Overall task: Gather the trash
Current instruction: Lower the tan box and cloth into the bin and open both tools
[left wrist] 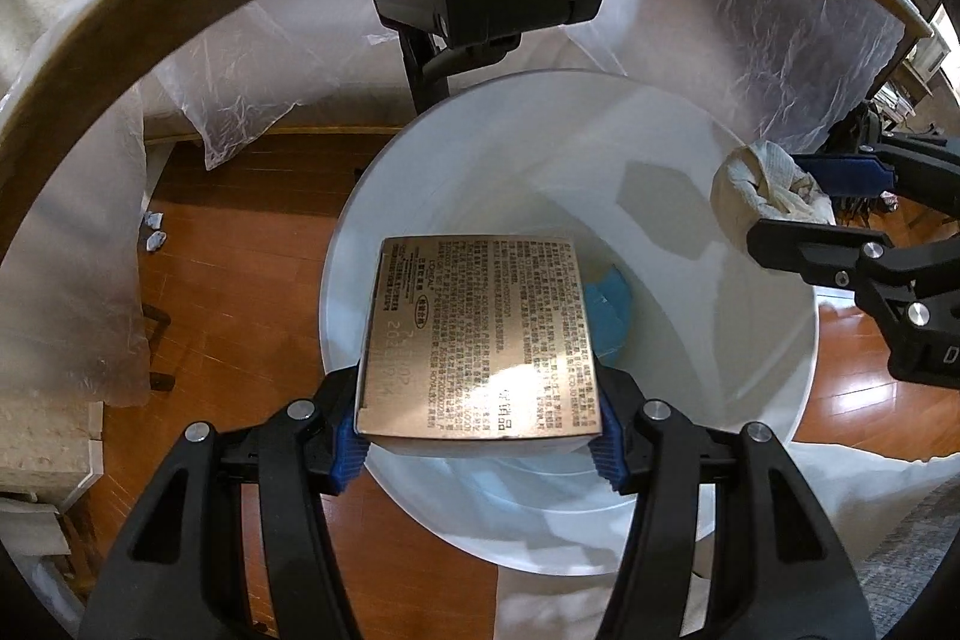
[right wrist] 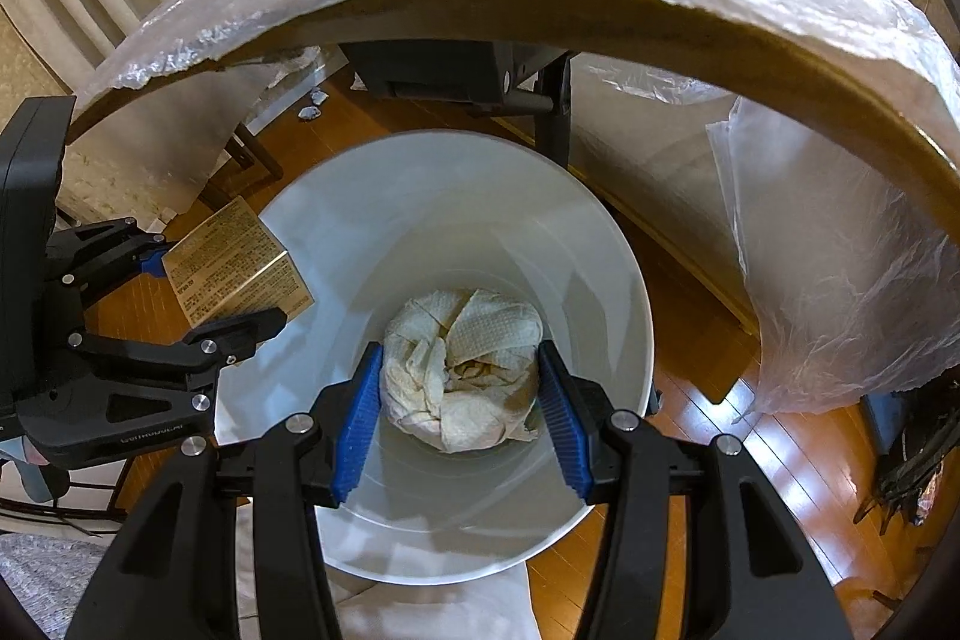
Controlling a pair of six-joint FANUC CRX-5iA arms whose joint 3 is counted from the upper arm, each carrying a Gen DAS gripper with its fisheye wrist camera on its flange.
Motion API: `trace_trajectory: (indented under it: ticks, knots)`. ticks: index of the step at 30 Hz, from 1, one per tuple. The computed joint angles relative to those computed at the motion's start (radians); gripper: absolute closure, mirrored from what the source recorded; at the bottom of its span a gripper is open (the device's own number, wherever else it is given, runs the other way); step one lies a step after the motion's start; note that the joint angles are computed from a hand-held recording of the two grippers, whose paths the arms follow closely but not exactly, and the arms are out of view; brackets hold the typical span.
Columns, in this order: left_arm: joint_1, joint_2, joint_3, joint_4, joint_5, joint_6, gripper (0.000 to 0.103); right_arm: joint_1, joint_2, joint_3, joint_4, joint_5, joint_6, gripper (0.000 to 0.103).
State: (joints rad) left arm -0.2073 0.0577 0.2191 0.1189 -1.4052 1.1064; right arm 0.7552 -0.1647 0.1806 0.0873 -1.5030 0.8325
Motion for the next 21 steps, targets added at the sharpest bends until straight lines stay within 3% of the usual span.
trace_trajectory:
  ticks: [19, 21]
  knots:
    - [-0.011, 0.028, 0.016, -0.018, -0.009, -0.009, 0.044, -0.014, 0.015, 0.003, -0.015, -0.020, 0.005, 0.053]
    - [-0.008, 0.023, 0.006, -0.005, 0.006, -0.022, 0.040, -0.009, 0.015, 0.000, -0.004, -0.022, 0.001, 0.052]
